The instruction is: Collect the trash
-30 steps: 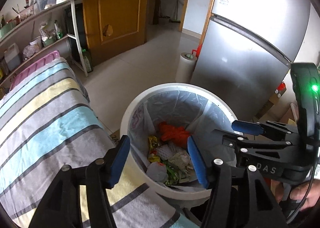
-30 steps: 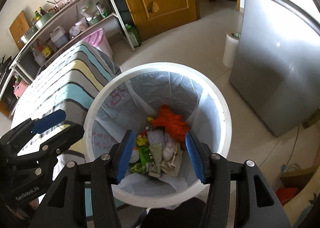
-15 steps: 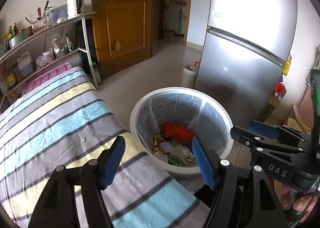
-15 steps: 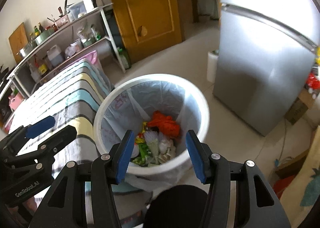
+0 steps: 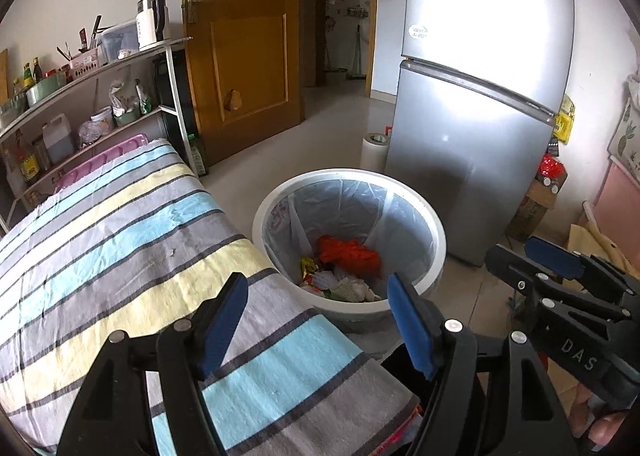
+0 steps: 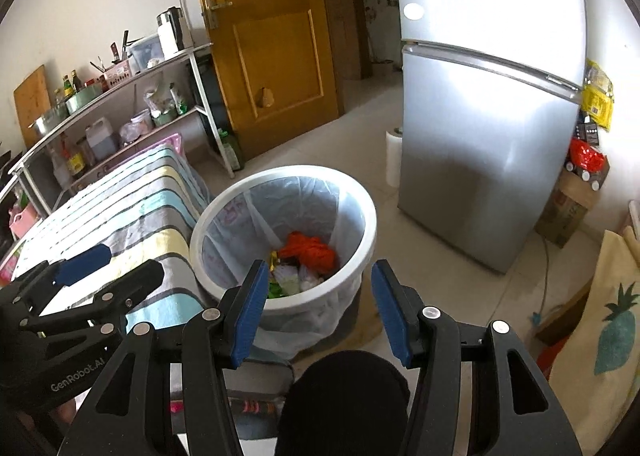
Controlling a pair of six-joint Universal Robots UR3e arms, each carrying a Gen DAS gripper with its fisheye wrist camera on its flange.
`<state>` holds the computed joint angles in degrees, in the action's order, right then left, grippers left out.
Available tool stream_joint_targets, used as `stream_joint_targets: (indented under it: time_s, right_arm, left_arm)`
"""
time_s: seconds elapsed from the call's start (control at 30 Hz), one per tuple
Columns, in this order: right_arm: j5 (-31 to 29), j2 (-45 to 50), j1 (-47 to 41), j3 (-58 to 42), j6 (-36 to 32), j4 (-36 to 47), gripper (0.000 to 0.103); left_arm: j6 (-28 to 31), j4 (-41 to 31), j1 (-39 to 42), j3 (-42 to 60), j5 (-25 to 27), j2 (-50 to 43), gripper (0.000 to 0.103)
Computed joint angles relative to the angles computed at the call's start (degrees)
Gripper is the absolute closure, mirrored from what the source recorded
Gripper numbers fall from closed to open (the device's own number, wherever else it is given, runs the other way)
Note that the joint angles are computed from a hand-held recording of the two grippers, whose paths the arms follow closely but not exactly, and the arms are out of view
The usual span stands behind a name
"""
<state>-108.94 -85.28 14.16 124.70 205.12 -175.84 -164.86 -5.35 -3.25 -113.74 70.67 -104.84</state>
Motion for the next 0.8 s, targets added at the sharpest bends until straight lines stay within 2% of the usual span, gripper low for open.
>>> stream_joint_targets:
  time_s: [0.4,0.8]
  right_arm:
    - [-0.1,1.7,2.8,-0.5,-0.2,-1.9,0.049]
    - [0.1,3.1,3.4,-1.8,-0.5,-1.9,0.049]
  left_arm:
    - [-2.6,4.2,2.7,-6.1,0.7,4.3,0.029]
    - [-2.4,3.6,2.9,-6.7,2.5,4.7,0.029]
